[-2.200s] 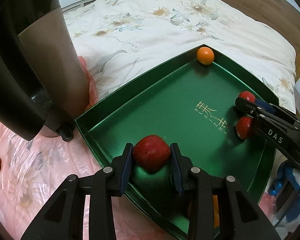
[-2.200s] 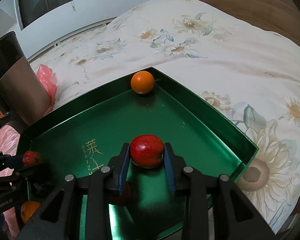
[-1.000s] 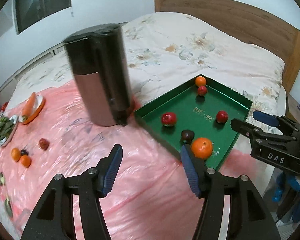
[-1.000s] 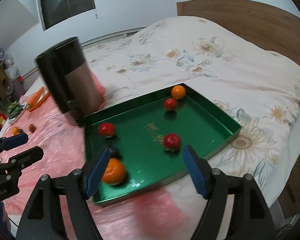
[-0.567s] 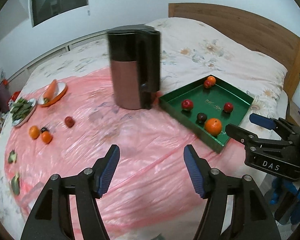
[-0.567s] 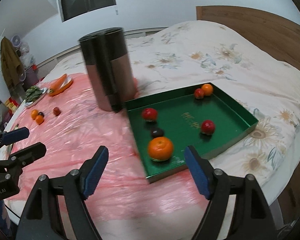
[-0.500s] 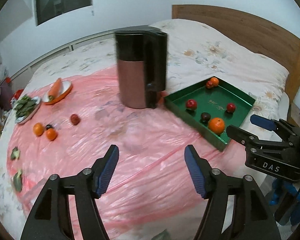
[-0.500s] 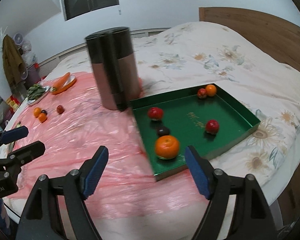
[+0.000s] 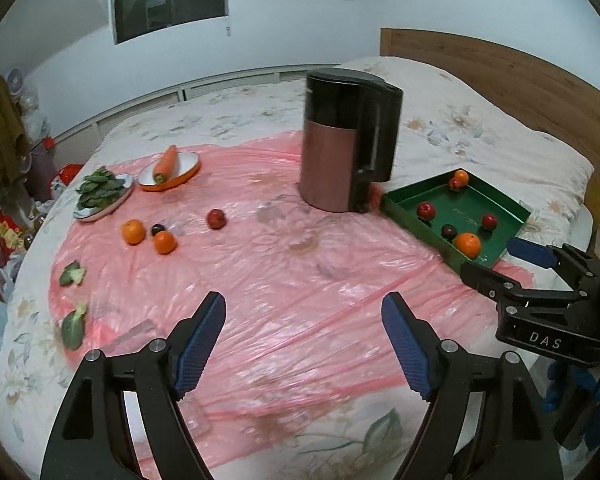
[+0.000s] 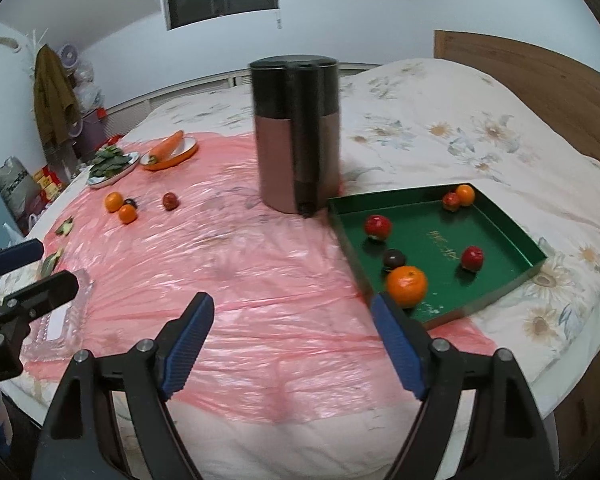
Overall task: Organize fruits
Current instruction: 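Withdraw both tools from the tray back over the sheet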
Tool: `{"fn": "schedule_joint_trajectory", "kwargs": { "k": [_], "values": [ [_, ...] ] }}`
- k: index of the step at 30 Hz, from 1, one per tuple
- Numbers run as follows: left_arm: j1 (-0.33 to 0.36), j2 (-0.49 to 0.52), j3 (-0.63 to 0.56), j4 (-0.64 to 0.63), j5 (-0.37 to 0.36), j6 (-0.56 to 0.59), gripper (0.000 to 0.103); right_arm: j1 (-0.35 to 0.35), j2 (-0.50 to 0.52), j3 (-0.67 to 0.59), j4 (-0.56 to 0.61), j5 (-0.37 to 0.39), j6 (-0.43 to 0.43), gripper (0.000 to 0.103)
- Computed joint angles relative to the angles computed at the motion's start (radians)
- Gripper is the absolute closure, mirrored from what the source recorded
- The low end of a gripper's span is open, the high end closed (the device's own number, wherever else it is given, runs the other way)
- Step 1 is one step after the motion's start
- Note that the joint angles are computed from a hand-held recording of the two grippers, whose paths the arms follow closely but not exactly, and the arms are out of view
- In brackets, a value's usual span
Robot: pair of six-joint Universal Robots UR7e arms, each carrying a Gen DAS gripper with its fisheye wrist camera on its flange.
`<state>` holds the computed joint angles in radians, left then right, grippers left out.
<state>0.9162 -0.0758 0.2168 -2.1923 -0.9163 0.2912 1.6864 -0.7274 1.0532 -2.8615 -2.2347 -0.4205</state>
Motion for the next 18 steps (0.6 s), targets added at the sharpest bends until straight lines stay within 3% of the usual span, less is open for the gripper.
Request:
{"fn": "schedule_joint_trajectory", "kwargs": {
  "k": [6, 18],
  "values": [
    [0.006, -0.106, 0.197, -0.119, 0.021, 0.002, 0.027, 0.020, 0.019, -0.001, 0.009, 0.011, -0.019, 0.000],
    [0.018, -0.207, 0.364, -0.229, 0.045, -0.009, 0.027, 0.058, 0.054, -0.022, 0.000, 0.004, -0.062, 0.000]
  ]
}}
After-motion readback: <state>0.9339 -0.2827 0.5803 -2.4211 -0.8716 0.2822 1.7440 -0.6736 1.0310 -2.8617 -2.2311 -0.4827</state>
